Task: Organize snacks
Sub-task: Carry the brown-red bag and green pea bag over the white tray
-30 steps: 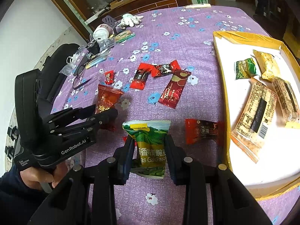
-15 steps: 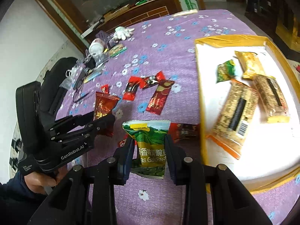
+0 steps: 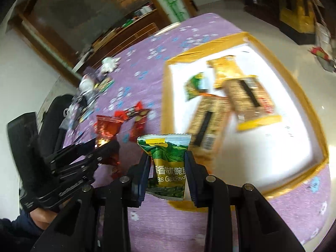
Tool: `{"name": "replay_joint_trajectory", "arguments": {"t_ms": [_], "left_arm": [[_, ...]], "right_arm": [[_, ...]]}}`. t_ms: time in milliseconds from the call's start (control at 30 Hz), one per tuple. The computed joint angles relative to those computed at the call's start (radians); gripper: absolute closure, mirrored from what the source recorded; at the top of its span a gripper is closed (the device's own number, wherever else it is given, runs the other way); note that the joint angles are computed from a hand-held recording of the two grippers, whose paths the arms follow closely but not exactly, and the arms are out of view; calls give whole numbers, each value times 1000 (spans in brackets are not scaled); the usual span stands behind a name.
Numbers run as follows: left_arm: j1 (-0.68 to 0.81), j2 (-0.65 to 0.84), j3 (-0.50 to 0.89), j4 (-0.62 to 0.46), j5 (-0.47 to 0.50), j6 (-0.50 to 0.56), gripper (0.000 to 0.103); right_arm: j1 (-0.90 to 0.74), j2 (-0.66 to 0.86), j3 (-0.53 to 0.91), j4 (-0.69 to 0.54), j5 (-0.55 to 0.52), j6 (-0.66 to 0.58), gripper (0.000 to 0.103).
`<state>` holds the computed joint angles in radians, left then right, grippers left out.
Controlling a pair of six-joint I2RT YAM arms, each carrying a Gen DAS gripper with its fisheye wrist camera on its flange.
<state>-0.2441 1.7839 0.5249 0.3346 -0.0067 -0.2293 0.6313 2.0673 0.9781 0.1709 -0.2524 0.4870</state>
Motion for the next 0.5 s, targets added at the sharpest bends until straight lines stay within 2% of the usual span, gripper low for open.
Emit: {"name": "replay_joint_trajectory", "arguments": {"t_ms": [300,500], "left_arm": [[-204,90,134,-56,-47,-11,66],[-253,161,220,-96,-58,1,66]], "right_arm": [[-99,12,-38,5,5,19,71],[-144,30,-26,-9,-3,8,71]]}}
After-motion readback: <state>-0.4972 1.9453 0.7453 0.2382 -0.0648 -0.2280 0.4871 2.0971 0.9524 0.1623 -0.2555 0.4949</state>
